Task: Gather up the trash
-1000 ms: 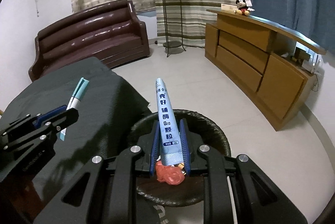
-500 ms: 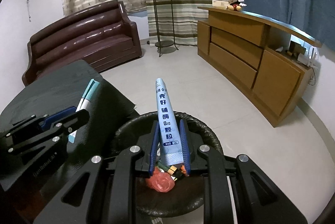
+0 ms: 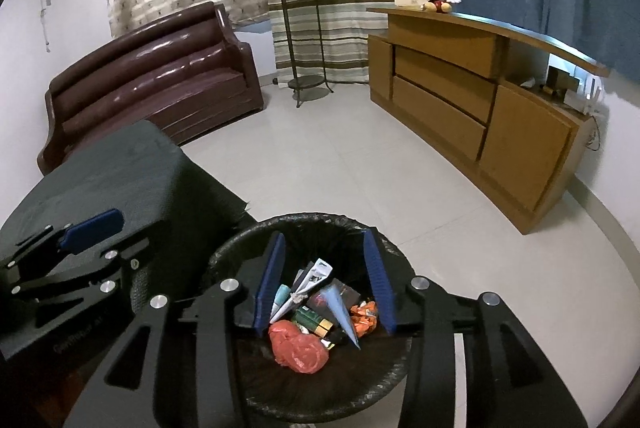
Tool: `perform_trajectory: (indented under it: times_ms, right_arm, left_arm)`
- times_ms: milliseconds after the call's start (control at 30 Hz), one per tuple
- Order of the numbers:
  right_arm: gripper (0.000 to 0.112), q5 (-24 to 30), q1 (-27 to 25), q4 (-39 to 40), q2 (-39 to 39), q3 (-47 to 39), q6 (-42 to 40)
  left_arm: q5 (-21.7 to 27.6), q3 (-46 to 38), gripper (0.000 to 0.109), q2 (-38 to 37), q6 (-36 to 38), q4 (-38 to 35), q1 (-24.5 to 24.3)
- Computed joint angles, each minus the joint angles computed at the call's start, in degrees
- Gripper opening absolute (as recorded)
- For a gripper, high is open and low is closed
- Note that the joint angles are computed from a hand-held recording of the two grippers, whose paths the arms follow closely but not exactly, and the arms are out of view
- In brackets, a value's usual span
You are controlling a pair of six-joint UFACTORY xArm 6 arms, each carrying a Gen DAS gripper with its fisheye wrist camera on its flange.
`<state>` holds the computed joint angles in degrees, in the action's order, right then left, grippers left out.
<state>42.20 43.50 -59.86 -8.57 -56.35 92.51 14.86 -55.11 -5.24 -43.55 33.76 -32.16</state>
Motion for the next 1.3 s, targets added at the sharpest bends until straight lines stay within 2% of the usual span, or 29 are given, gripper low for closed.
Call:
perform_trajectory:
  times_ms: [233, 433, 900, 1300]
  right_arm:
    - [0.053, 3.28, 2.1, -1.11, -1.44, -0.1, 1.06]
    - [0.056, 7.07, 4.82, -2.32, -3.22, 0.09, 1.58]
    - [0.056, 12.58, 10.8, -3.54, -5.42, 0.64, 1.34]
    - [0.057, 15.63, 13.3, -4.21, -6.87, 0.93, 2.07]
  left_arm:
    - [0.4, 2.34, 0.071, -3.16, -4.15, 4.18, 0.16]
    - [1.52, 5.83, 0.079, -8.17, -7.36, 7.06, 0.26]
    - [5.38, 12.95, 0.082, -19.15, -11.65, 10.17, -0.72]
    - [7.59, 15.87, 0.082, -24.41, -13.58, 11.39, -1.21]
